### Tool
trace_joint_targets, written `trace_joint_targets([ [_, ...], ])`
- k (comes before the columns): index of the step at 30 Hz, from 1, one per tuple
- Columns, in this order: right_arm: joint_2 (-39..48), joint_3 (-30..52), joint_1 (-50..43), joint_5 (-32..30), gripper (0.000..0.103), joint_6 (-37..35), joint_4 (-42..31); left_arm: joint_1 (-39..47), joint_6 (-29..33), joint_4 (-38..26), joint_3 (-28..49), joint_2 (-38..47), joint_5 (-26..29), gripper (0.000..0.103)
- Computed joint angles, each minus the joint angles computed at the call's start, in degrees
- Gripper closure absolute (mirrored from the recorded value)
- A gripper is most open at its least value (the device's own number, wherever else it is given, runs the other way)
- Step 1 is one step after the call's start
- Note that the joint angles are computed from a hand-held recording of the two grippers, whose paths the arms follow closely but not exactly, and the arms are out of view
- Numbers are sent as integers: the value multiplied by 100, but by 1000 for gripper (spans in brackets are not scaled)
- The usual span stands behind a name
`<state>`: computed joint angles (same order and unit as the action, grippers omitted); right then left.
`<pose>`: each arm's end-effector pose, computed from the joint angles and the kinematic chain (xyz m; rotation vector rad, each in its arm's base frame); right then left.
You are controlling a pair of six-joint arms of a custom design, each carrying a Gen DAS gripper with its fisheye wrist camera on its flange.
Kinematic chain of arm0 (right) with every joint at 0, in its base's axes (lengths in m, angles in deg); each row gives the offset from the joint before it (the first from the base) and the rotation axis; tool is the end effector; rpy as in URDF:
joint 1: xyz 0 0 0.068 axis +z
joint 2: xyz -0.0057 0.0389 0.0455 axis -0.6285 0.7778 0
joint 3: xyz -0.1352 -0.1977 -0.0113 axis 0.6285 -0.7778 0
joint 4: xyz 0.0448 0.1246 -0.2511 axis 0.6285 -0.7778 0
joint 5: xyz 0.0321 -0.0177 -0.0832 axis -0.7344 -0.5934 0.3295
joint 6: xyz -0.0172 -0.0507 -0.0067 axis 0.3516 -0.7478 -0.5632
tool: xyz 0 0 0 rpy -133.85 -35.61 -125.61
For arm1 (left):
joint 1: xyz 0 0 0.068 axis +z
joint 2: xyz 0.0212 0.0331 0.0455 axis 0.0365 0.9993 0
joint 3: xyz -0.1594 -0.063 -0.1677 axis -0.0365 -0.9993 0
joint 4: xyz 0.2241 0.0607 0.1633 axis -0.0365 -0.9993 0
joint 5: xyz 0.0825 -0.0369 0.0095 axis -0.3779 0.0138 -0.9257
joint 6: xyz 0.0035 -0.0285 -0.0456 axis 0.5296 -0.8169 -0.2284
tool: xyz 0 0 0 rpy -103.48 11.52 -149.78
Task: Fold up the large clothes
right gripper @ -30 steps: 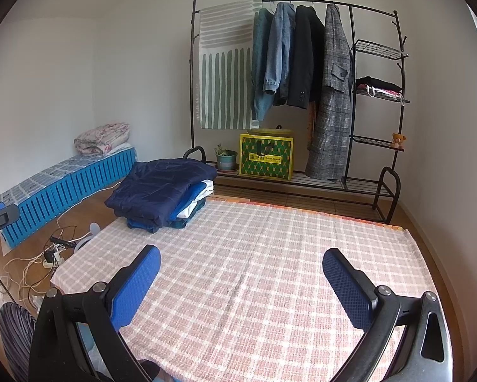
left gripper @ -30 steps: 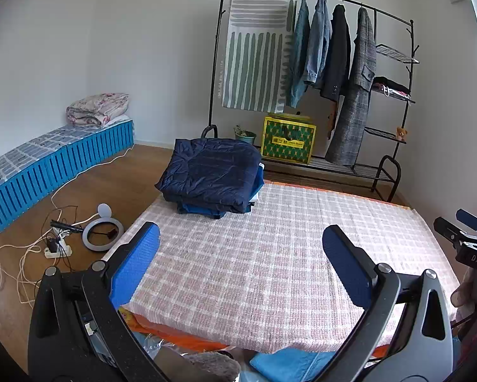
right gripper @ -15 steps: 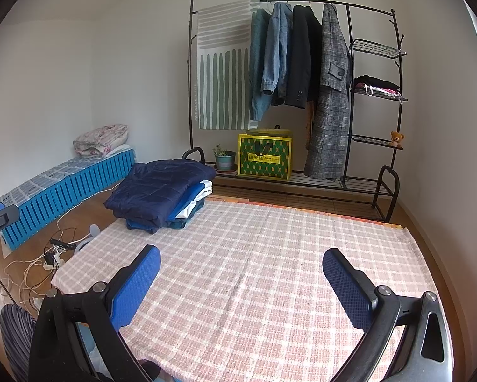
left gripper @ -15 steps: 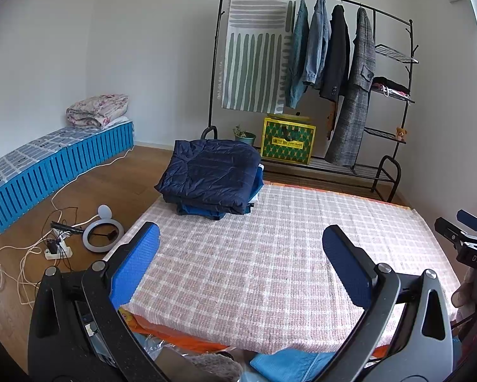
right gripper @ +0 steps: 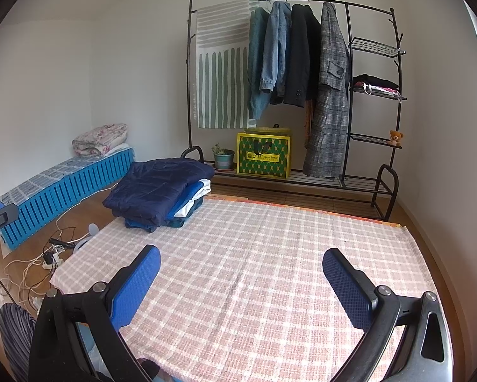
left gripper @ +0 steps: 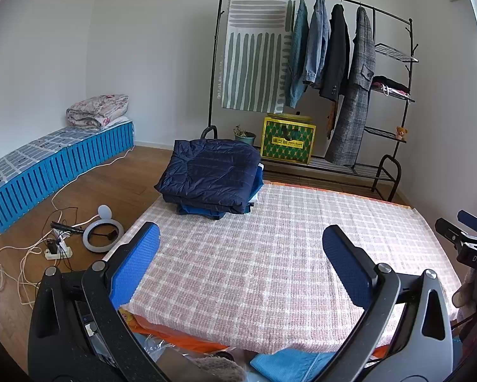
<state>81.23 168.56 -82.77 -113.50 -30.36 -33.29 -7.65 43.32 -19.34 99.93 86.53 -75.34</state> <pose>0.2250 -0.1733 0.3645 -0.4919 1.9445 0.3103 0.1158 -0.0061 0.4199 -0.3628 1.9910 0.1125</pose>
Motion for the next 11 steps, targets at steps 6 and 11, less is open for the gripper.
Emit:
trace_joint_targets([
  [6, -24, -37, 24, 69, 0, 67, 47, -229, -81, -4, 92, 118, -237, 0],
  [11, -45, -83, 42, 124, 0, 112, 107, -319, 31, 178, 39, 117, -398, 0],
])
